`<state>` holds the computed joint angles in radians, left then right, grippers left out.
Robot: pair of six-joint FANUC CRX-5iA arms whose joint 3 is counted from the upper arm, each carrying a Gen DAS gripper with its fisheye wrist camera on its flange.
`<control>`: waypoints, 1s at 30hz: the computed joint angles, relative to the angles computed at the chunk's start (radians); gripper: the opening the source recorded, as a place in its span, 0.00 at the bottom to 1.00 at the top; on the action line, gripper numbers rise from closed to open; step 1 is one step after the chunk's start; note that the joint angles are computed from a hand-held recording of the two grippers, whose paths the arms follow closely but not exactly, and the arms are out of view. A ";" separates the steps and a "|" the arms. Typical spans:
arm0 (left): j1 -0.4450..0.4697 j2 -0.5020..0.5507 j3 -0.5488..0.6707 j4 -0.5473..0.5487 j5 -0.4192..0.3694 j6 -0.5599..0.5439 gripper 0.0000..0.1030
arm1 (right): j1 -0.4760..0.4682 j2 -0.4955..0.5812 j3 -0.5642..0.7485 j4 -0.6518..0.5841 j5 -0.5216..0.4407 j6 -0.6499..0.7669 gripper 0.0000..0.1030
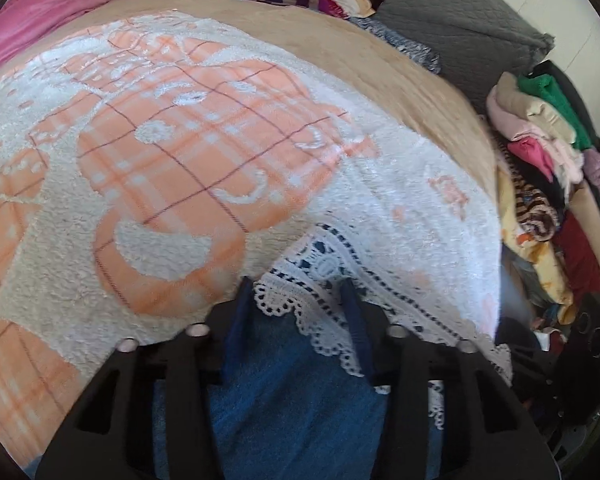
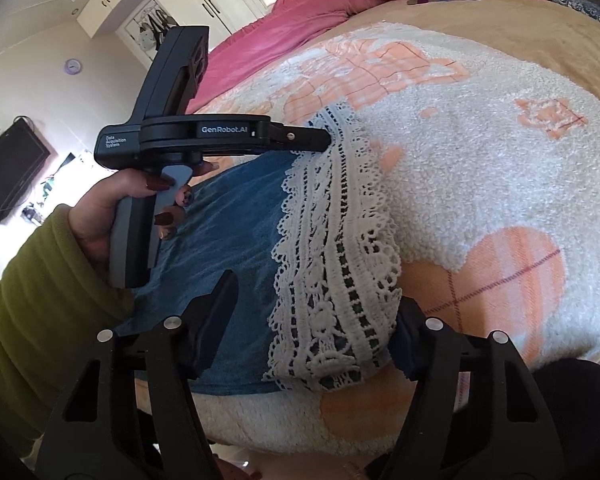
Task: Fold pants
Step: 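Grasp the lace-trimmed edge with the left tool while the right tool grasps beside it, then lift the lace edge with both tools and fold it over the denim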
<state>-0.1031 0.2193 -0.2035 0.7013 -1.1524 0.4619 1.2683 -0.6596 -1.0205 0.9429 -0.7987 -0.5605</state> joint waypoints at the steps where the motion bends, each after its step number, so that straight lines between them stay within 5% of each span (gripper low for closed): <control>1: 0.000 0.000 -0.002 0.002 -0.001 -0.003 0.34 | -0.006 -0.003 -0.005 0.005 0.010 -0.006 0.55; 6: 0.010 -0.016 -0.029 0.028 0.008 -0.023 0.21 | -0.065 -0.025 -0.040 0.066 0.114 -0.025 0.25; 15: 0.097 -0.092 -0.100 0.183 -0.061 -0.117 0.14 | -0.127 -0.009 -0.056 0.297 0.223 -0.064 0.21; 21: 0.245 -0.175 -0.165 0.261 -0.133 -0.193 0.14 | -0.206 0.109 0.048 0.407 0.399 -0.017 0.21; 25: 0.363 -0.207 -0.196 0.244 -0.135 -0.164 0.16 | -0.202 0.244 0.152 0.333 0.478 0.116 0.21; 30: 0.507 -0.246 -0.261 0.228 -0.095 -0.115 0.33 | -0.043 0.444 0.351 -0.070 0.301 0.524 0.24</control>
